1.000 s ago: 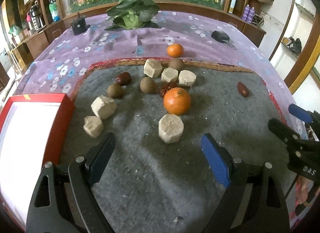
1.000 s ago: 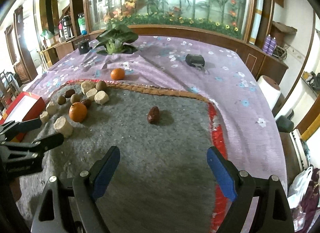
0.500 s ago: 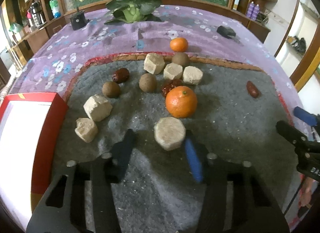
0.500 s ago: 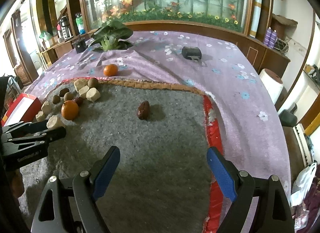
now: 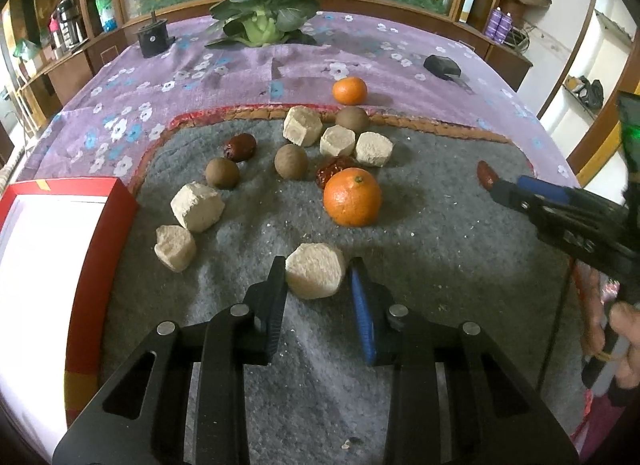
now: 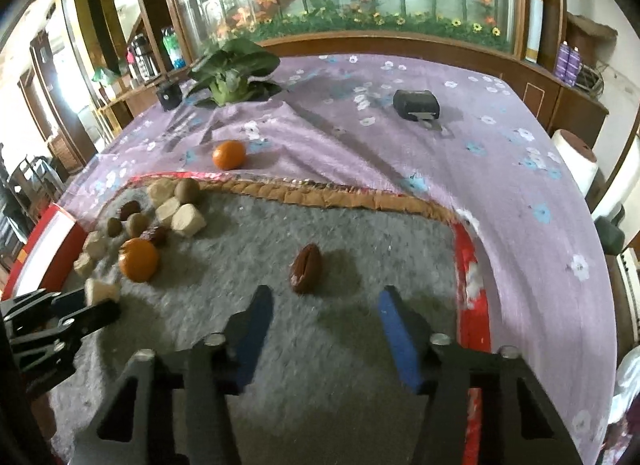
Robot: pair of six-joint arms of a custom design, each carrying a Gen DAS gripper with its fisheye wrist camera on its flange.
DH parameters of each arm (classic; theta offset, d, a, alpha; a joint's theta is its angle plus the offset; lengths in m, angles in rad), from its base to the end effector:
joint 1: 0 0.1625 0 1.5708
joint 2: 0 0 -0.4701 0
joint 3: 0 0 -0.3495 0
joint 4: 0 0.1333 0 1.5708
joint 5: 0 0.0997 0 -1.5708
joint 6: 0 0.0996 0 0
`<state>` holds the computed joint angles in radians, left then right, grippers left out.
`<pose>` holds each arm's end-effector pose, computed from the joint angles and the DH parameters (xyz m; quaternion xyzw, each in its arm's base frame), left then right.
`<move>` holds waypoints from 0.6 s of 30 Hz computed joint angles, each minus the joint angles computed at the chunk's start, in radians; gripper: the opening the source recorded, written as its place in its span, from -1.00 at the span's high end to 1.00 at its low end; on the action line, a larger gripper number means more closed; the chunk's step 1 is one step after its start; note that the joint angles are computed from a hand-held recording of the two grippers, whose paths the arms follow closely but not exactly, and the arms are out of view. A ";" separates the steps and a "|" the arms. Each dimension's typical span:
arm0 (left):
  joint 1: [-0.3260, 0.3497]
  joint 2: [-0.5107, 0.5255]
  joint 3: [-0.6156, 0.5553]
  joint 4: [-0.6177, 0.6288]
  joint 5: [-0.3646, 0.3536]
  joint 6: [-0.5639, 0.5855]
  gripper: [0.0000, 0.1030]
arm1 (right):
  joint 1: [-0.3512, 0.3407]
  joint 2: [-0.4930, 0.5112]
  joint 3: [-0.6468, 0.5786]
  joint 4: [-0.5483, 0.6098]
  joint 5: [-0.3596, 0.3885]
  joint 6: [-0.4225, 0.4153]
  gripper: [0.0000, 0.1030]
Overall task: Organize fruits
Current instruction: 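Grasp a beige hexagonal cake with the left tool while the right tool grasps a red date, then carry the cake and date into the white tray and open both tools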
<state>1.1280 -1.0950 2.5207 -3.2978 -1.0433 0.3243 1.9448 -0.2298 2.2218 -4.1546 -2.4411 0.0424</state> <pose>0.0001 -0.4279 0.1820 0.3209 0.8998 -0.1599 0.2487 0.2115 -0.3826 -0.0470 0.0219 -0.8758 0.3421 0.3399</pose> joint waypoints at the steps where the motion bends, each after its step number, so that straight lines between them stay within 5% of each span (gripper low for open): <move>1: 0.001 -0.003 -0.001 0.005 -0.003 -0.002 0.43 | -0.008 -0.004 -0.015 0.021 0.001 -0.014 0.16; 7: -0.007 -0.031 0.014 -0.009 0.016 0.003 0.48 | -0.003 -0.013 -0.045 0.115 -0.036 -0.047 0.67; 18: 0.003 -0.145 0.023 0.042 0.013 0.012 0.48 | 0.111 -0.011 0.009 0.106 0.009 0.056 0.67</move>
<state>1.1311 -1.2405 2.5434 -3.2562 -1.0306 0.3361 2.0560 -0.2405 2.2304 -4.0486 -2.4322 0.0982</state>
